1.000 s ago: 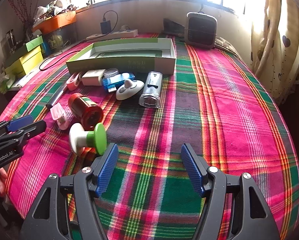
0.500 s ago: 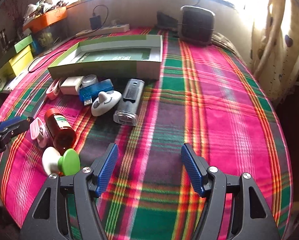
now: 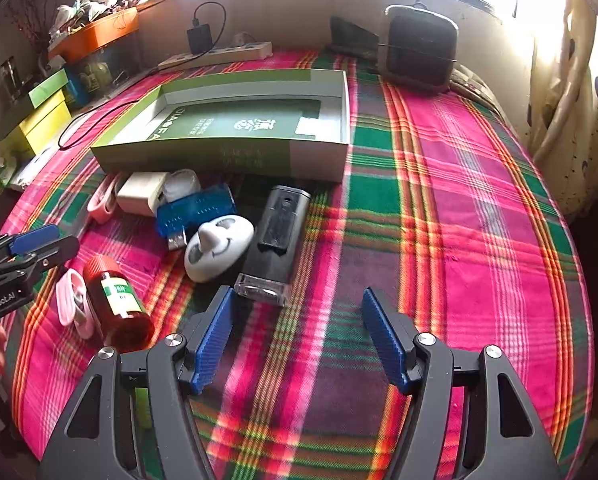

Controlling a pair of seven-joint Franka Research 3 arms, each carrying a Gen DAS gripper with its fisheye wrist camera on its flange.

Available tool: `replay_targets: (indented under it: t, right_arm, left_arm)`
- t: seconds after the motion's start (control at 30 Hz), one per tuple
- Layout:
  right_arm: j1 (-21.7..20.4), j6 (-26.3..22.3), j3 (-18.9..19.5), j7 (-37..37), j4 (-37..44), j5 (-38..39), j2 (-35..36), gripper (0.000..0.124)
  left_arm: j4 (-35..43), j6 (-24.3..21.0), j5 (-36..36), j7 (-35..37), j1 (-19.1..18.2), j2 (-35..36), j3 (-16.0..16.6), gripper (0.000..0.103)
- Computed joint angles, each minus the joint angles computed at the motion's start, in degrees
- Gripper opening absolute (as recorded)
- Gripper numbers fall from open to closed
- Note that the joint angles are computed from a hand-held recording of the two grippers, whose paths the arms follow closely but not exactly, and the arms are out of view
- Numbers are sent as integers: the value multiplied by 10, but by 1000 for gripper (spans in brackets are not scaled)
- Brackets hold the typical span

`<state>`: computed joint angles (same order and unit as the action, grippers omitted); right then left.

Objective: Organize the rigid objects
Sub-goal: 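Close the left tool on the silver lighter while the right tool grasps the black flashlight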

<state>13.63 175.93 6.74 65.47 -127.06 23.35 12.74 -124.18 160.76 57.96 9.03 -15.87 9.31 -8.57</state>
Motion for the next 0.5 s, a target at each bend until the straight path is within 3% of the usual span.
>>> replay_targets:
  t: [0.27, 0.5]
  right_arm:
    - [28, -4, -43, 62, 22, -54, 17, 66]
    - [16, -2, -34, 60, 38, -68, 31, 66]
  left_arm:
    - [18, -21, -5, 17, -2, 12, 2, 53]
    - [20, -28, 18, -7, -4, 14, 7, 53]
